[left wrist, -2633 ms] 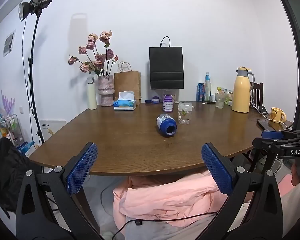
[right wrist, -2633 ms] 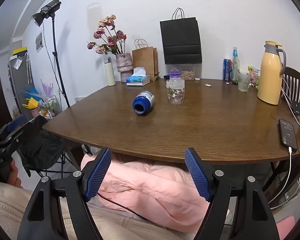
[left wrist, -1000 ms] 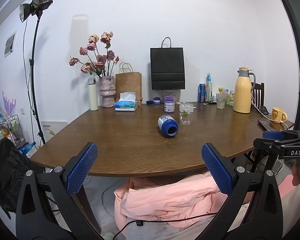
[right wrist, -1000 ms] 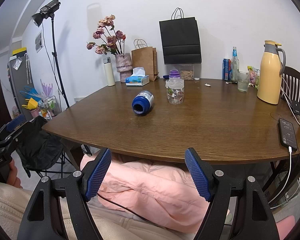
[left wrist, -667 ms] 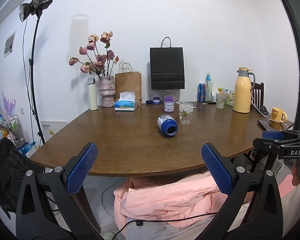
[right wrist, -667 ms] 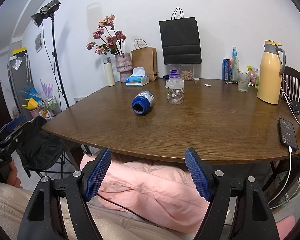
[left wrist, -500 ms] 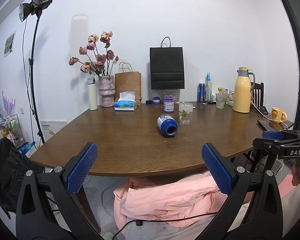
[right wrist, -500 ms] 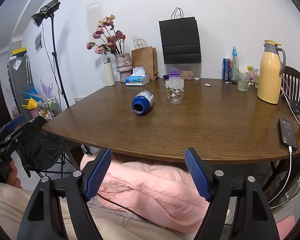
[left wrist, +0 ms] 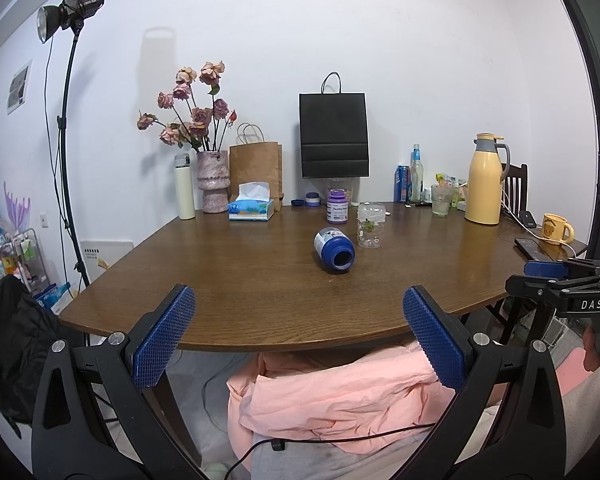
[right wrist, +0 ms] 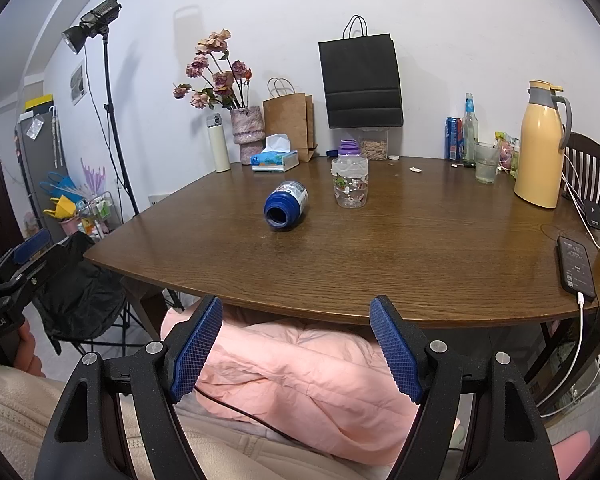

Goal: Flip cup upright

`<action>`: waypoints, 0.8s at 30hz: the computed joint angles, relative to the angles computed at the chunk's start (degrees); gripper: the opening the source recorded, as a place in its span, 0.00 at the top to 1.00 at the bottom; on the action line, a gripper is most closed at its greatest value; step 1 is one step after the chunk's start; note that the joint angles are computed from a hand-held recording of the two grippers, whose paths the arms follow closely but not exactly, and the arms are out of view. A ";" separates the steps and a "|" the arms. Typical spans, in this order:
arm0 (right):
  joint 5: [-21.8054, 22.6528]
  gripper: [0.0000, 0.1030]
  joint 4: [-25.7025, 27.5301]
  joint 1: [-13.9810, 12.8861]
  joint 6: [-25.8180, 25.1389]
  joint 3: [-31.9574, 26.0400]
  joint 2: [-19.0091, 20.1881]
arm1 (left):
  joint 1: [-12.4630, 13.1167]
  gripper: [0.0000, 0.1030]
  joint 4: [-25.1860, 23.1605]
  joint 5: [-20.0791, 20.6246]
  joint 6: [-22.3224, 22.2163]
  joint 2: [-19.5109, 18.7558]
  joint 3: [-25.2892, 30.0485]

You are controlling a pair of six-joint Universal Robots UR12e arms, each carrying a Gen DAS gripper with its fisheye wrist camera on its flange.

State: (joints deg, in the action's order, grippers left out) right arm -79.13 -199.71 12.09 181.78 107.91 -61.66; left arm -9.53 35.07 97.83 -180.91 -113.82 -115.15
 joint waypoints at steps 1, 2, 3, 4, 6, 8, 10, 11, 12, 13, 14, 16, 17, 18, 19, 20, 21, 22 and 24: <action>-0.02 0.21 -0.04 0.01 0.04 0.02 0.03 | 0.02 0.00 -0.05 -0.01 -0.01 0.00 0.02; 0.00 0.21 -0.04 0.02 0.08 0.01 0.05 | 0.00 0.00 -0.03 0.03 -0.02 0.00 0.02; -0.05 0.21 0.02 0.03 0.07 0.01 0.04 | 0.00 0.00 -0.03 0.03 -0.02 0.00 0.02; -0.05 0.21 0.02 0.03 0.07 0.01 0.04 | 0.02 0.00 -0.04 0.04 0.01 0.01 0.02; -0.05 0.21 -0.07 0.03 0.01 0.01 0.06 | -0.02 0.00 -0.06 0.08 -0.06 0.00 0.03; -0.03 0.21 -0.06 0.02 -0.01 0.01 0.05 | -0.03 0.00 -0.04 0.11 -0.07 0.03 0.00; -0.08 0.21 -0.19 0.01 -0.03 0.05 0.08 | 0.02 0.00 -0.07 0.00 -0.04 0.06 -0.01; -0.02 0.21 -0.13 -0.01 0.05 0.03 0.08 | 0.02 0.00 -0.07 0.00 -0.04 0.06 -0.01; -0.08 0.21 -0.17 0.01 0.01 0.05 0.10 | 0.02 0.00 -0.07 0.00 -0.04 0.06 -0.01; -0.11 0.21 -0.21 0.01 0.01 0.06 0.10 | -0.02 0.00 0.01 0.04 0.00 0.02 0.00; -0.11 0.21 -0.28 0.00 0.00 0.07 0.12 | -0.02 0.00 -0.01 0.06 -0.04 0.03 0.00; -0.11 0.21 -0.24 0.00 -0.01 0.06 0.12 | -0.02 0.00 -0.12 0.01 -0.03 0.05 0.00; -0.10 0.21 -0.33 0.00 -0.10 0.05 0.14 | 0.00 0.00 -0.11 0.07 -0.04 0.06 -0.02; -0.08 0.21 -0.27 -0.01 -0.13 0.04 0.12 | 0.01 0.00 -0.09 0.03 -0.09 0.06 -0.03; -0.10 0.21 -0.22 0.00 -0.32 0.06 0.12 | -0.01 0.00 0.00 0.11 -0.04 0.03 -0.02; -0.13 0.21 -0.18 0.03 -0.38 0.01 0.13 | 0.00 0.00 0.07 0.08 -0.01 0.01 -0.02; -0.15 0.21 -0.20 0.05 -0.48 0.03 0.11 | 0.02 0.00 0.11 0.06 0.02 0.05 -0.06; -0.19 0.21 -0.30 0.04 -0.55 0.07 0.09 | 0.03 0.00 0.06 -0.01 0.01 0.08 -0.07; -0.18 0.21 -0.09 0.02 -0.50 -0.07 0.02 | 0.00 0.00 0.03 -0.06 -0.01 0.09 -0.10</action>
